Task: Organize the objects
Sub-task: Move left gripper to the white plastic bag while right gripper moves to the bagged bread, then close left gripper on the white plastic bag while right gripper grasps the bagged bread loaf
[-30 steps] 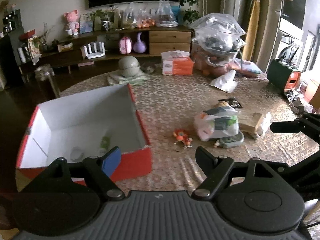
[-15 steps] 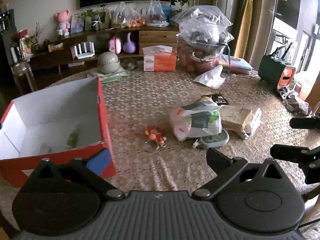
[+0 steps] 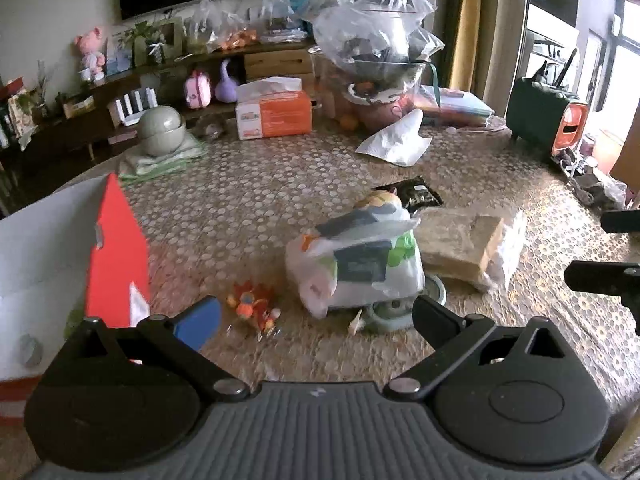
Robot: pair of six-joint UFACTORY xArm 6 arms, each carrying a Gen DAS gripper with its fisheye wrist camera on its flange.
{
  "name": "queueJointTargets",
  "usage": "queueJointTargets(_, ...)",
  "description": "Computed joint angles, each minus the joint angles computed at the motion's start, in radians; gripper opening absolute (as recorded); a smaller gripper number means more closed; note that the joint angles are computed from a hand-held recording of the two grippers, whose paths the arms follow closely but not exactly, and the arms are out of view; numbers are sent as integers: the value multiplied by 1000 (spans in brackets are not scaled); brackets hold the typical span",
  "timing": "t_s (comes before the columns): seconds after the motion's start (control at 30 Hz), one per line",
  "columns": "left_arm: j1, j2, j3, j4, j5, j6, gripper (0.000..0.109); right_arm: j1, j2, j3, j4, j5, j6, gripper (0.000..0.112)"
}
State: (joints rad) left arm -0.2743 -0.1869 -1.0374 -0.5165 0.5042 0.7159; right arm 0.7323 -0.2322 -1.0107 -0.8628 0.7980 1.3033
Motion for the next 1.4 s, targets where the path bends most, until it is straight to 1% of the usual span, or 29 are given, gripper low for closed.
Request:
queueJointTargets(0.13, -31, 62, -43, -19, -13, 99, 103, -42, 1, 14, 23, -28, -34, 96)
queueJointTargets(0.2, -43, 98, -69, -8, -15, 127, 103, -60, 11, 9, 41, -42, -61, 96)
queueJointTargets(0.3, -61, 146, -97, 54, -52, 103, 103, -77, 36, -9, 53, -45, -95, 96)
queueJointTargets(0.37, -63, 180, -126, 69, -51, 100, 103, -92, 58, -29, 57, -50, -114, 95)
queueJointTargets(0.47, -57, 212, -167, 8, 2, 172, 103, -126, 80, -45, 84, -92, -143, 95)
queueJointTargets(0.5, -58, 218, -171, -2, 4, 192, 103, -136, 89, -52, 96, -105, -159, 95)
queueJointTargets(0.6, -70, 216, -159, -35, -16, 260, 103, -159, 129, -85, 118, -114, -192, 95)
queueJointTargets(0.67, -82, 216, -150, -48, -49, 283, 103, -177, 150, -101, 138, -130, -205, 95)
queueJointTargets(0.8, -101, 234, -156, -34, -66, 297, 103, -202, 188, -123, 170, -162, -226, 95)
queueJointTargets(0.97, -120, 264, -163, -28, -90, 324, 103, -220, 248, -169, 204, -171, -271, 95)
queueJointTargets(1.1, -122, 296, -182, 2, -95, 270, 103, -232, 295, -198, 224, -175, -308, 95)
queueJointTargets(1.17, -122, 305, -181, 19, -107, 258, 103, -240, 313, -202, 258, -186, -325, 95)
queueJointTargets(1.27, -123, 310, -177, 3, -125, 270, 103, -249, 319, -189, 299, -220, -332, 95)
queueJointTargets(1.4, -119, 315, -178, -16, -136, 270, 103, -242, 314, -180, 303, -249, -365, 95)
